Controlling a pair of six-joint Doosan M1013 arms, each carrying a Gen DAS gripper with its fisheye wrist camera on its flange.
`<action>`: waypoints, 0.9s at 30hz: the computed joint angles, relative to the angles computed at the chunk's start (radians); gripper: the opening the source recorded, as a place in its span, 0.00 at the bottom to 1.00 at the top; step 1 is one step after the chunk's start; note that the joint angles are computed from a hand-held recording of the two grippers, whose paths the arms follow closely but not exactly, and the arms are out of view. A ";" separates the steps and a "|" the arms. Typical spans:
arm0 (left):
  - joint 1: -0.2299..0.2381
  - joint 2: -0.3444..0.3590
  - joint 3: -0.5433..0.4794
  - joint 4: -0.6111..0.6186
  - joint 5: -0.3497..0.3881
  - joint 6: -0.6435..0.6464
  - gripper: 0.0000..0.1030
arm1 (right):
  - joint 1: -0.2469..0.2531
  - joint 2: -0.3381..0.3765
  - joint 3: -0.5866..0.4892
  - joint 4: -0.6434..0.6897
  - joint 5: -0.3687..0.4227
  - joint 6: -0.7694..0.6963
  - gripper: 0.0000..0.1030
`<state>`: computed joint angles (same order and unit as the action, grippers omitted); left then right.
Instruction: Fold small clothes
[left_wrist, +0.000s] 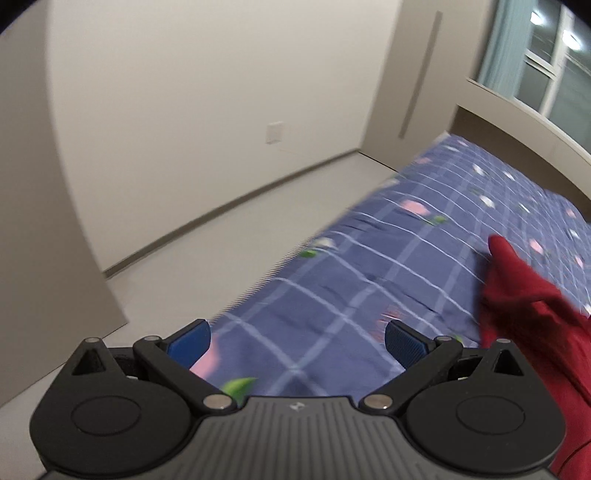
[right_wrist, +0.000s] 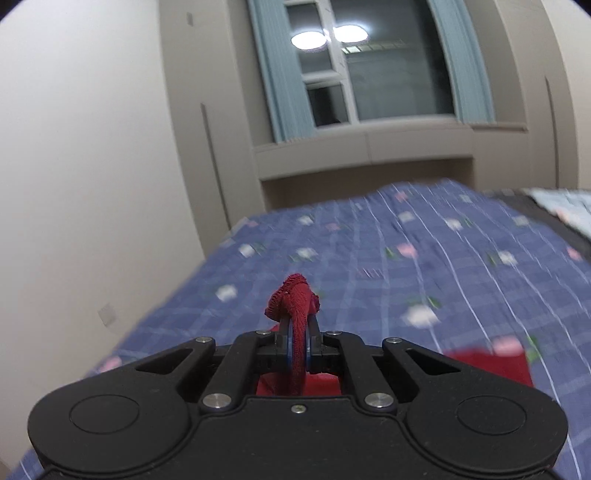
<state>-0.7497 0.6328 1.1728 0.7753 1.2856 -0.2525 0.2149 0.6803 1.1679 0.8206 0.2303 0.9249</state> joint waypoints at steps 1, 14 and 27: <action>0.003 0.010 -0.016 -0.003 -0.009 0.020 0.99 | -0.007 -0.003 0.018 0.004 0.000 0.004 0.06; 0.059 0.144 -0.221 0.026 -0.211 0.301 0.99 | -0.068 -0.029 0.127 0.032 0.037 0.002 0.12; 0.186 0.302 -0.503 -0.278 -0.447 0.772 1.00 | -0.124 -0.039 0.157 0.141 0.141 -0.059 0.59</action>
